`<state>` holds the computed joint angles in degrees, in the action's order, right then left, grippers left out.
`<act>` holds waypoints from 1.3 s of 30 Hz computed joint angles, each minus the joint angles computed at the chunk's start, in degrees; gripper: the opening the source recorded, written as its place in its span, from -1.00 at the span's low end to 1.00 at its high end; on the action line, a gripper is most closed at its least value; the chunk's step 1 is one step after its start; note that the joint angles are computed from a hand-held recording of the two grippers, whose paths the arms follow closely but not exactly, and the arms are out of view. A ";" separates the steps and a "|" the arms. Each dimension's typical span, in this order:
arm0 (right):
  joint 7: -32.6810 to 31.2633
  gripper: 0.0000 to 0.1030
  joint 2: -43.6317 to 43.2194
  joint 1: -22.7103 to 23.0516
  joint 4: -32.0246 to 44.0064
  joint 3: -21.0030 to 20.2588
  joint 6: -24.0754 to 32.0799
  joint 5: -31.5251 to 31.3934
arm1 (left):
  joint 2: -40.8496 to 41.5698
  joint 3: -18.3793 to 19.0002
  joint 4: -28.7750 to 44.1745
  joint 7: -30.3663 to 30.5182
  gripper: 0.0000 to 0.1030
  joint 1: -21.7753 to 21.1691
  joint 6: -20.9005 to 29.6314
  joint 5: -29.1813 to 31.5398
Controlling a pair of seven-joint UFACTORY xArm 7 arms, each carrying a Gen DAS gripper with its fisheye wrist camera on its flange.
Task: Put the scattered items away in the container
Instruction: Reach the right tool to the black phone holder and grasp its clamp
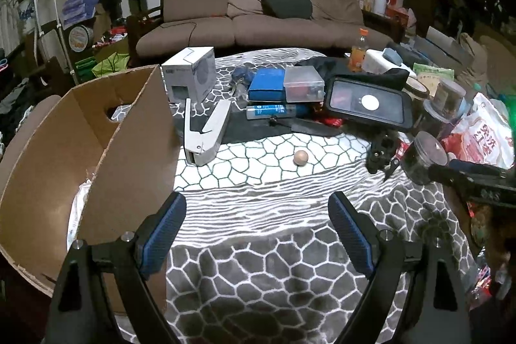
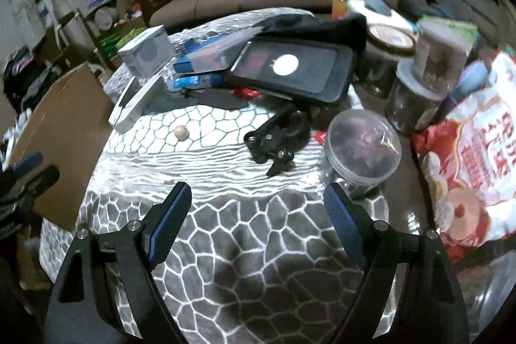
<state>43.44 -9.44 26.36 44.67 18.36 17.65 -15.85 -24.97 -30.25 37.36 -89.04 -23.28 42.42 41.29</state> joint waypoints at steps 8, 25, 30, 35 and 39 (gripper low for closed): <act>26.79 0.61 13.45 -0.22 11.15 -0.02 4.60 -26.56 | -1.81 0.51 -1.00 1.85 0.75 -0.72 -0.31 -1.95; -4.70 0.78 22.34 1.36 29.35 -8.48 12.76 -11.87 | -1.77 0.03 -3.42 6.96 0.75 0.30 -6.32 -5.44; -15.96 0.76 27.03 -1.74 31.62 -9.36 13.26 -0.65 | 4.66 -1.99 -0.06 5.49 0.75 2.58 -8.54 0.59; -28.20 0.22 28.77 -6.88 30.45 -5.29 8.61 15.01 | 16.50 -0.60 6.63 1.28 0.75 3.12 -12.23 10.42; -36.03 -0.24 26.70 -9.50 27.26 -2.61 3.76 26.54 | 29.01 2.16 15.94 -4.89 0.75 2.14 -13.86 24.87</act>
<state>7.41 17.26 16.86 71.94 15.75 21.41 10.69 4.04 -28.09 53.30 -93.92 -21.13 28.56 66.16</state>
